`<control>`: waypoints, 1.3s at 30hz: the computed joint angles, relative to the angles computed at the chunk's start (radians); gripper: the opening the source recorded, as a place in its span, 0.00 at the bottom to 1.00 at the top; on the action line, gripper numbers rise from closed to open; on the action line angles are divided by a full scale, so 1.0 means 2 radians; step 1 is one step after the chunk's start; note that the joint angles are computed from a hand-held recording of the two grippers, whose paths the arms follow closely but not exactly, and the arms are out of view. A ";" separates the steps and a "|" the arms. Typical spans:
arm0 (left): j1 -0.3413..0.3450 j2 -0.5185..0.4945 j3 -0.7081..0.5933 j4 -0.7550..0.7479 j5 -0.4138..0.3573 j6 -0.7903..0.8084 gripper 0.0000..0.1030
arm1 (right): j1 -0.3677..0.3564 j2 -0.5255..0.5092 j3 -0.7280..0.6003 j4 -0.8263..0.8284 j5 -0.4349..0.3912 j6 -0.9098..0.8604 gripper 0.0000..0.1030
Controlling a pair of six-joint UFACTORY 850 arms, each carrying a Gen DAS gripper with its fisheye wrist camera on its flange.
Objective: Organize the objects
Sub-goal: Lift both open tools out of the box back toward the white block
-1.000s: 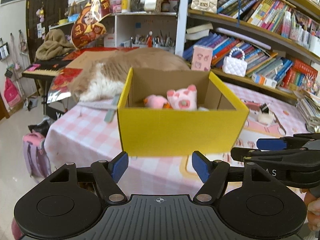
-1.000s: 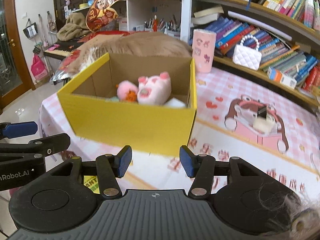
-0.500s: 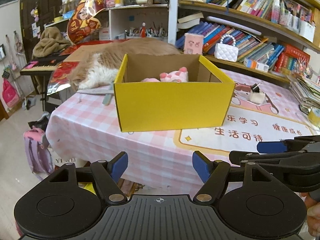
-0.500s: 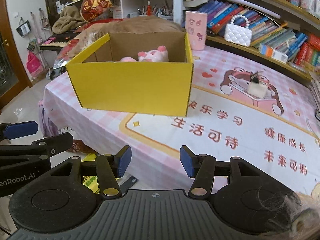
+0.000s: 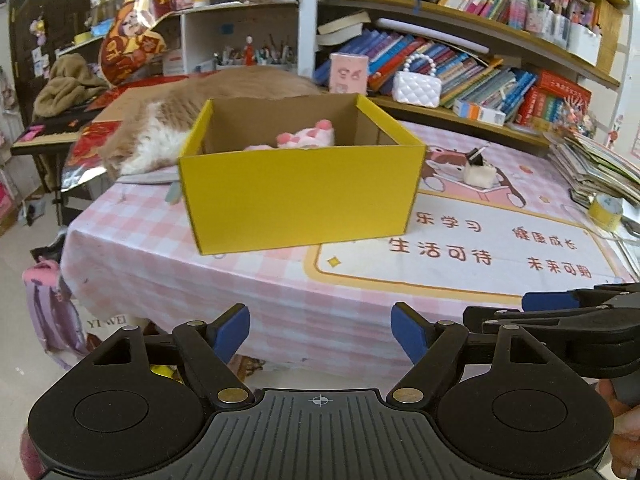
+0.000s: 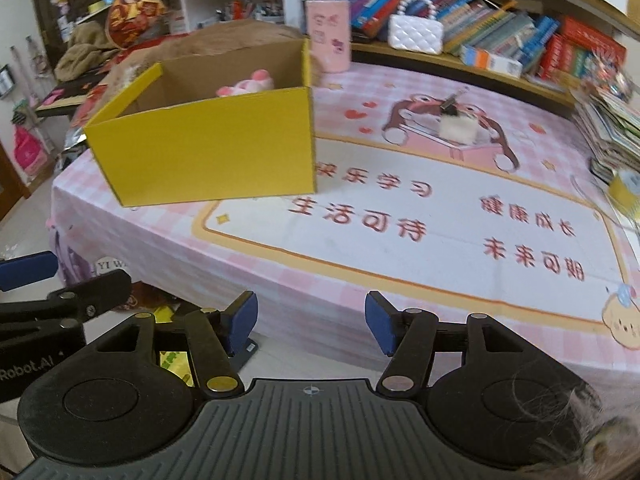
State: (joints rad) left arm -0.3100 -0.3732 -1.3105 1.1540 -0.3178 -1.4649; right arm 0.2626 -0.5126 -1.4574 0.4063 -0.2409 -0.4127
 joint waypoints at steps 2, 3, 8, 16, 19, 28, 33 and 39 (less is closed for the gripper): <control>-0.001 -0.007 -0.009 -0.021 0.006 0.024 0.78 | -0.003 0.002 0.003 -0.026 0.002 0.030 0.56; -0.002 -0.012 -0.015 -0.034 0.009 0.042 0.78 | -0.005 0.002 0.003 -0.036 0.002 0.042 0.56; -0.008 -0.037 -0.047 -0.103 0.019 0.129 0.78 | -0.018 0.000 0.002 -0.096 -0.002 0.117 0.56; -0.022 -0.090 -0.122 -0.220 0.011 0.280 0.78 | -0.044 -0.020 -0.026 -0.149 -0.021 0.185 0.59; -0.026 -0.112 -0.157 -0.256 0.002 0.323 0.78 | -0.055 -0.032 -0.043 -0.159 -0.030 0.198 0.59; -0.037 -0.184 -0.271 -0.372 -0.031 0.452 0.78 | -0.084 -0.071 -0.103 -0.169 -0.053 0.210 0.62; -0.044 -0.227 -0.337 -0.415 -0.053 0.501 0.78 | -0.097 -0.091 -0.134 -0.174 -0.067 0.213 0.62; -0.048 -0.285 -0.431 -0.437 -0.086 0.521 0.78 | -0.111 -0.123 -0.184 -0.169 -0.084 0.200 0.63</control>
